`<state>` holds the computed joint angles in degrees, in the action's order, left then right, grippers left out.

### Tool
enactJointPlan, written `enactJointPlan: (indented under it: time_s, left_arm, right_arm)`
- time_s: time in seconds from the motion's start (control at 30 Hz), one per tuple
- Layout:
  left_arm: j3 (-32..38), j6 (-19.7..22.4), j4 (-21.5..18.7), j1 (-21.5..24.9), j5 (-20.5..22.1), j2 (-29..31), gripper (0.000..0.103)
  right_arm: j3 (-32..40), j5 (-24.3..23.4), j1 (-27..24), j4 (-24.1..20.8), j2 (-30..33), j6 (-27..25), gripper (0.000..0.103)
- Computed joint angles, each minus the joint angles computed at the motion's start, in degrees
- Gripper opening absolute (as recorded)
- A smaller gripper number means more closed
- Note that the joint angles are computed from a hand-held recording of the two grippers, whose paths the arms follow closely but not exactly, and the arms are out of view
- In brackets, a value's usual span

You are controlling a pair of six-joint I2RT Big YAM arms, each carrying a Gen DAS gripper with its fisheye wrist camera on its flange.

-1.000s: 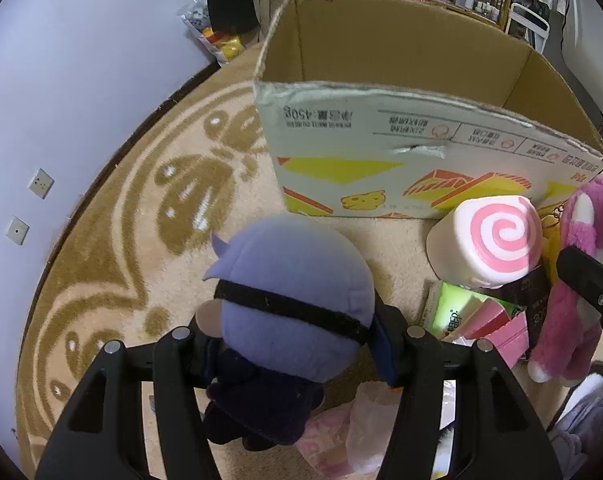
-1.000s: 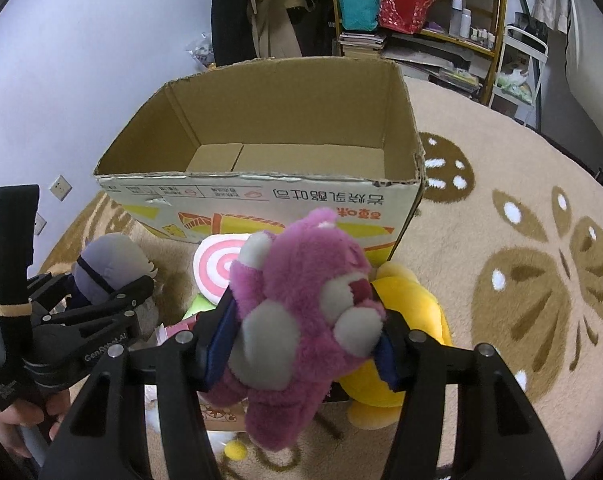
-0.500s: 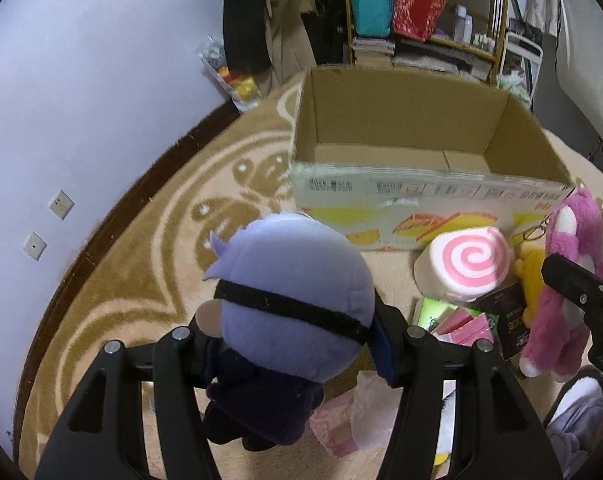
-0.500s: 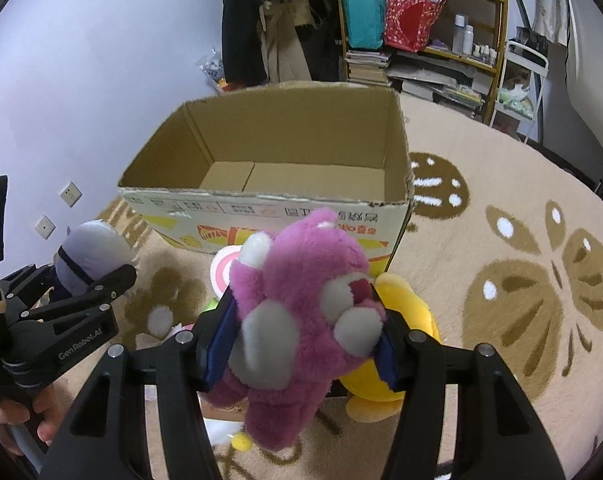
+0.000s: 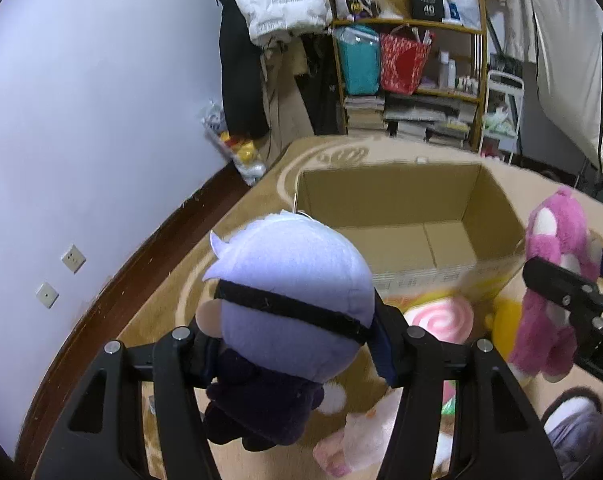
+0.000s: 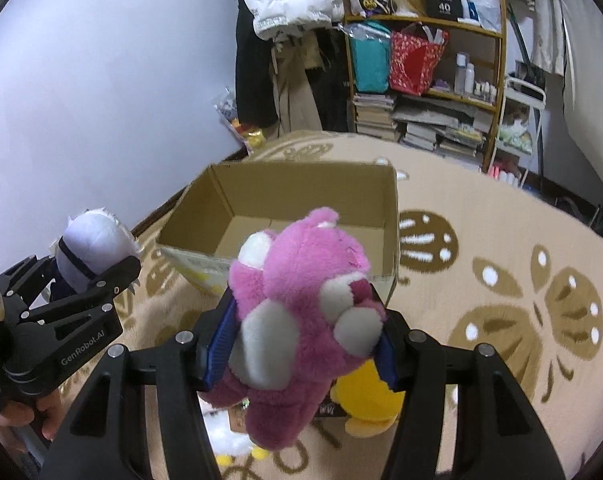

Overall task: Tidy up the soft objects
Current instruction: 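Lift the doll with the left tool while the right tool carries the pink bear over the box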

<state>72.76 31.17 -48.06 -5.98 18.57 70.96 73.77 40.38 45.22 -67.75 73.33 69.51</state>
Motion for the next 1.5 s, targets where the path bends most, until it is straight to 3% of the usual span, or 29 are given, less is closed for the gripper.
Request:
enactJointPlan:
  time_s: [0.37, 0.8, 1.2, 1.5]
  left_arm:
    - [7.3, -3.8, 2.5, -4.7, -0.6, 5.9, 0.058]
    - [9.0, -4.4, 5.3, -8.7, -3.9, 12.2, 0.059]
    - [6.8, -2.4, 7.3, -10.5, -6.4, 13.8, 0.063]
    - [6.6, -2.4, 7.6, -10.2, -5.8, 14.1, 0.067]
  right_arm:
    - [3.3, 0.0, -5.9, 1.5, 0.8, -11.0, 0.062]
    - [1.1, -4.0, -13.8, 9.3, 1.7, -22.1, 0.062]
    - [-2.9, -10.1, -17.2, 13.7, 2.3, -21.6, 0.063]
    - [-3.8, -11.7, -18.6, 14.7, 2.4, -22.2, 0.063]
